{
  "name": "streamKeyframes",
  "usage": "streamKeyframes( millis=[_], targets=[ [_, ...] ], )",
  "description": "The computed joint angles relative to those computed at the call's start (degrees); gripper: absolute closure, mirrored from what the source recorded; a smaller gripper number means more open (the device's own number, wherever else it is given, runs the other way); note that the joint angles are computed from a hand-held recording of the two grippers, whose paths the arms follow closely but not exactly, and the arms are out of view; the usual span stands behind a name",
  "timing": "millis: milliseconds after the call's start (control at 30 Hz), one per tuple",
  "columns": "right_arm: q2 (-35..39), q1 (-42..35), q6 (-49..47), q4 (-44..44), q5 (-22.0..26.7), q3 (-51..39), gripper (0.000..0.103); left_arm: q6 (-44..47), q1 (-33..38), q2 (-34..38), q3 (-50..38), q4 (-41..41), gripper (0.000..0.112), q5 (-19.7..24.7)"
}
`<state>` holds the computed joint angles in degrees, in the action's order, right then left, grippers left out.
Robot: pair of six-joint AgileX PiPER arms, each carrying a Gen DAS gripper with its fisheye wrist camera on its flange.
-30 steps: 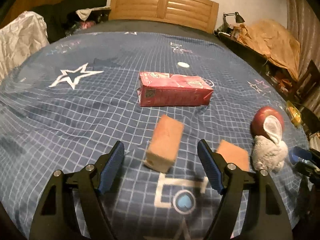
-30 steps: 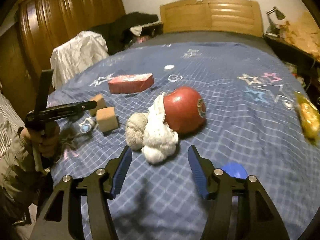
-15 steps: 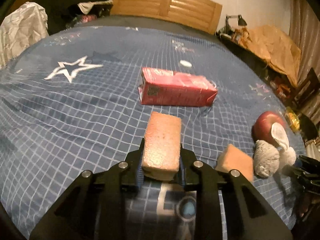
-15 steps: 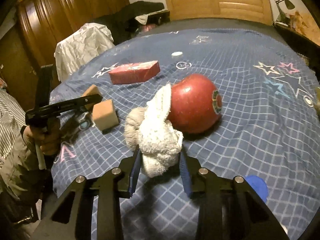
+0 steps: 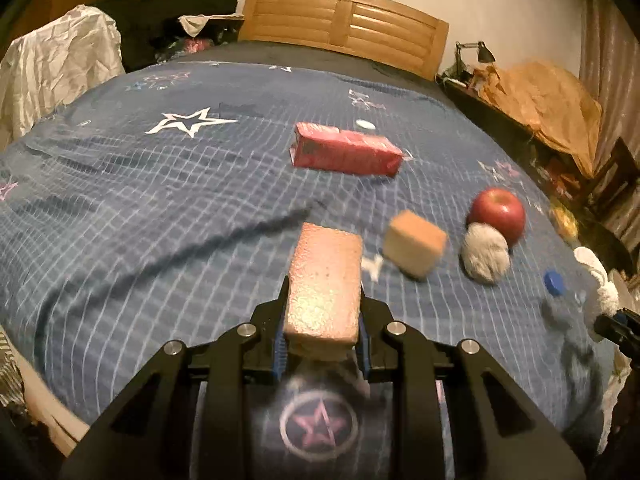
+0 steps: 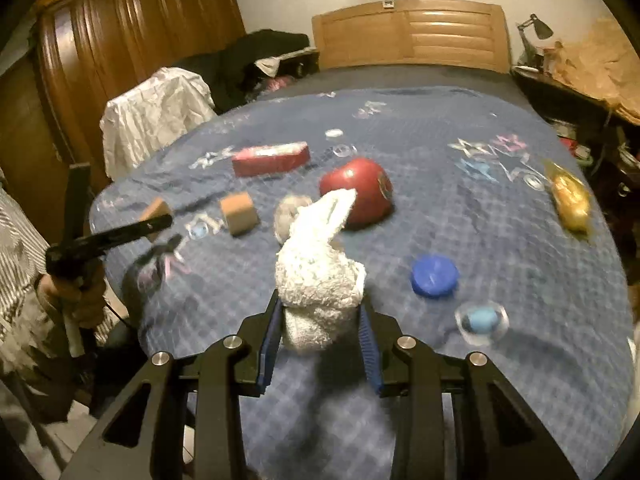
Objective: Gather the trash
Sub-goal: 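Grasp the orange sponge with the left tool while the right tool grasps the white towel, then carry the sponge and white towel over the white bucket with both tools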
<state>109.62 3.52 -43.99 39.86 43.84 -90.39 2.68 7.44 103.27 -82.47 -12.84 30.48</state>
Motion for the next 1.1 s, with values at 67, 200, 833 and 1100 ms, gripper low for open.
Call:
streamKeyframes(
  millis=[67, 200, 833, 1100],
  targets=[
    [-1.67, -0.13, 1.29, -1.83, -2.15, 4.12, 0.065, -1.96, -0.82, -0.23, 1.03, 2.04, 0.087, -0.38],
    [-0.5, 0.41, 2.24, -2.48, -5.23, 6.82, 0.064, -5.79, -2.65, 1.72, 1.64, 6.42, 0.086, -1.28],
    [-1.39, 3.65, 0.18, 4.03, -15.16, 12.38, 0.068, -22.81, -6.71, -0.76, 6.56, 23.74, 0.088, -6.23],
    [-9.35, 1.99, -9.1, 12.38, -16.51, 17.37, 0.068, -41.84, -14.66, -4.31, 2.08, 45.33, 0.089, 2.62]
  ],
)
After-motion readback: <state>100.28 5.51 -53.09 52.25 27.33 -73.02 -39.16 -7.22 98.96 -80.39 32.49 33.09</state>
